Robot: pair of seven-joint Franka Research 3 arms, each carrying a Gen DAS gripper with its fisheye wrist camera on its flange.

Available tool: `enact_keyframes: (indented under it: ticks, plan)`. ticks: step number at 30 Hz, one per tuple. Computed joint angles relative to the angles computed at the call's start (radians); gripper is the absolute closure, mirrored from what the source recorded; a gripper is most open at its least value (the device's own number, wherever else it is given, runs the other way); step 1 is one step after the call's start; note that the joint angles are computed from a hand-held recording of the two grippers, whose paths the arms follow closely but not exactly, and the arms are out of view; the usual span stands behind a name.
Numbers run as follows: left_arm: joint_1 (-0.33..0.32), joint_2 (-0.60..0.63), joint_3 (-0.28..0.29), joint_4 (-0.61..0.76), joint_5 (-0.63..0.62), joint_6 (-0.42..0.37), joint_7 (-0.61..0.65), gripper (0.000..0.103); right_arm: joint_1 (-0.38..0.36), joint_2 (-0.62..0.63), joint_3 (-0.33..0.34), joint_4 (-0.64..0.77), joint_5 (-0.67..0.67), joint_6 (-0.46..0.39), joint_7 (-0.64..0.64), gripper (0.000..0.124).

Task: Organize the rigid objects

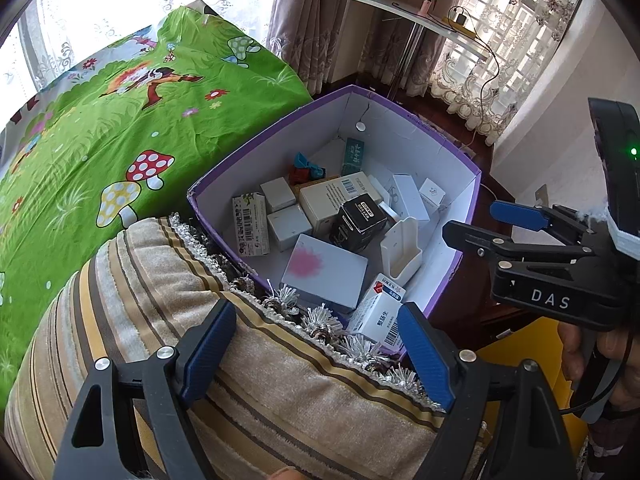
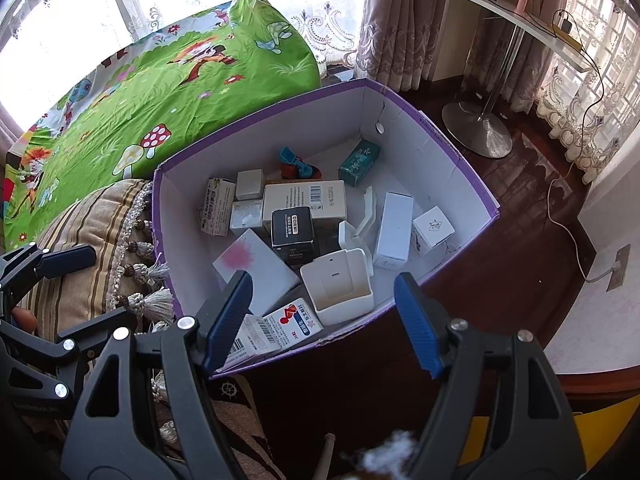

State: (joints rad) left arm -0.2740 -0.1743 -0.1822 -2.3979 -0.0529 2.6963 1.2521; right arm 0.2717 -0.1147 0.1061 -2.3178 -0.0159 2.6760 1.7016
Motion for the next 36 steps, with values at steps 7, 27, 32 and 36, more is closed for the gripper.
enact_keyframes:
  ticks: [7, 27, 32, 36]
  plan:
    - [-0.002, 0.0, 0.001, 0.0, -0.009, 0.002, 0.003, 0.019, 0.0, -0.001, 0.0, -0.003, -0.001, 0.0, 0.004, 0.048]
    - [-0.007, 0.007, 0.015, 0.009, -0.072, 0.003, 0.031, 0.016, -0.011, -0.009, 0.0, -0.013, -0.018, 0.004, 0.034, 0.048]
    - [-0.002, 0.013, 0.015, 0.016, -0.101, 0.011, 0.033, 0.014, -0.015, -0.009, -0.002, -0.014, -0.022, 0.001, 0.042, 0.048]
    - [0.015, 0.009, -0.002, 0.013, -0.034, 0.046, -0.016, 0.012, -0.014, -0.01, -0.002, -0.015, -0.017, 0.0, 0.04, 0.048]
